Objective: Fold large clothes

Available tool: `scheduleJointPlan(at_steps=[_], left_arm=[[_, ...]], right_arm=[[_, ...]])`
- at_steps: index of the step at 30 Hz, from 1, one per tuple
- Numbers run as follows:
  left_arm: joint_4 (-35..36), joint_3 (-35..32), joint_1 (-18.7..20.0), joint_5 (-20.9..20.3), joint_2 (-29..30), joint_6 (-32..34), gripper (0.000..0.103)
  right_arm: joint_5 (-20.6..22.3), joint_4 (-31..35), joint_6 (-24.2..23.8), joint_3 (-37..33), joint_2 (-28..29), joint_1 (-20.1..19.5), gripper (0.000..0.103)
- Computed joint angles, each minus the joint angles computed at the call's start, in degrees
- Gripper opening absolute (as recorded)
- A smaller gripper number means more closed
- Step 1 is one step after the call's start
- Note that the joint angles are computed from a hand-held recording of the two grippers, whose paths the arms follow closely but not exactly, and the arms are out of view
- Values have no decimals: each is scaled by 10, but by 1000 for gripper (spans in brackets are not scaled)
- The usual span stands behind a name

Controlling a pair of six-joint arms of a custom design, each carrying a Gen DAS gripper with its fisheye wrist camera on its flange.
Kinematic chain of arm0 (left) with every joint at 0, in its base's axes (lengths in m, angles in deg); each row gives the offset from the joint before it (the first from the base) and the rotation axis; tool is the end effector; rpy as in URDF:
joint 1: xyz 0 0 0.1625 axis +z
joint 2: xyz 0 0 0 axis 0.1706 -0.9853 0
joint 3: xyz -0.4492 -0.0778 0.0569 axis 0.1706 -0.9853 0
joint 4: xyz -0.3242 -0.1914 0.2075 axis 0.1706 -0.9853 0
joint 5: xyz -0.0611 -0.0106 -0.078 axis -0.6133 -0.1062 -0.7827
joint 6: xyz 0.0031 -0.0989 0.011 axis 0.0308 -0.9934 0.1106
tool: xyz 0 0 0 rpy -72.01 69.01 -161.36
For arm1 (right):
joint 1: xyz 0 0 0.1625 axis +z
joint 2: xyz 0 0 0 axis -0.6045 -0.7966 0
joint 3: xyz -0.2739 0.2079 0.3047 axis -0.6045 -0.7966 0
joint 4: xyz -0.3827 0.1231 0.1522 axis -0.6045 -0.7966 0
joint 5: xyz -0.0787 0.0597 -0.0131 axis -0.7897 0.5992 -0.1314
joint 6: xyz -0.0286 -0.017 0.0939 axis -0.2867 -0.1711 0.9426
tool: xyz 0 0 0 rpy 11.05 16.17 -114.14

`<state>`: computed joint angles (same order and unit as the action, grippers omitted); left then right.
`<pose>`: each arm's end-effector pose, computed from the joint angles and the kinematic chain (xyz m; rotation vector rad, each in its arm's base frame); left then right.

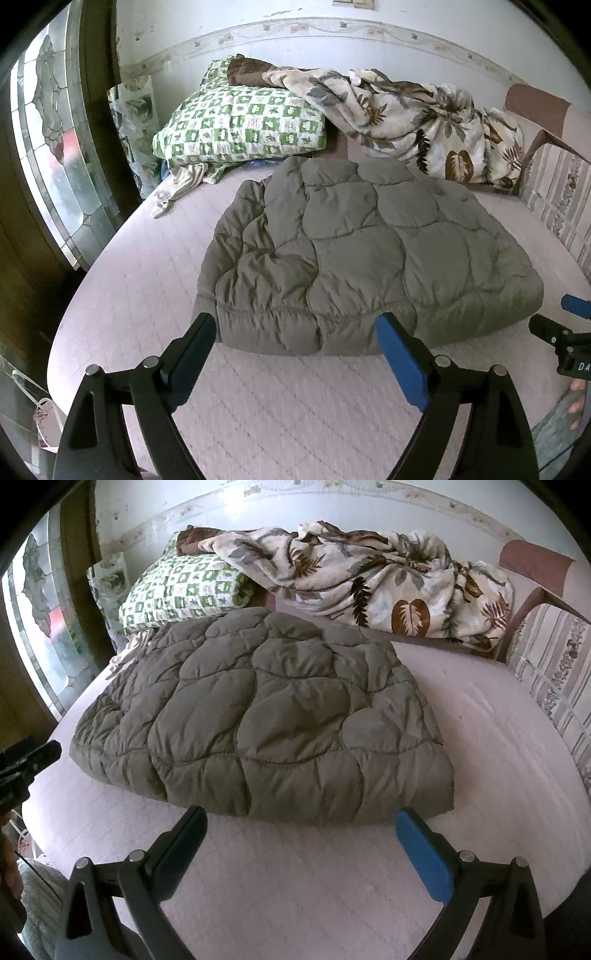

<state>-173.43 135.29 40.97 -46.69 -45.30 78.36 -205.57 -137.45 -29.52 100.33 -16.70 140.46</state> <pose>-0.2162 -0.6026 0.1770 0.5661 2.1784 -0.9293 0.1905 -0.5265 0.2153 0.2550 -2.2182 0.8932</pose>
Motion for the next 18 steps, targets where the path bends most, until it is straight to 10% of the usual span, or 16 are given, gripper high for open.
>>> scheduleJointPlan(at_steps=[18], left_arm=[[-49, 42, -22, 42, -10, 9, 89]], right_arm=[[-9, -11, 0, 30, -16, 13, 103]])
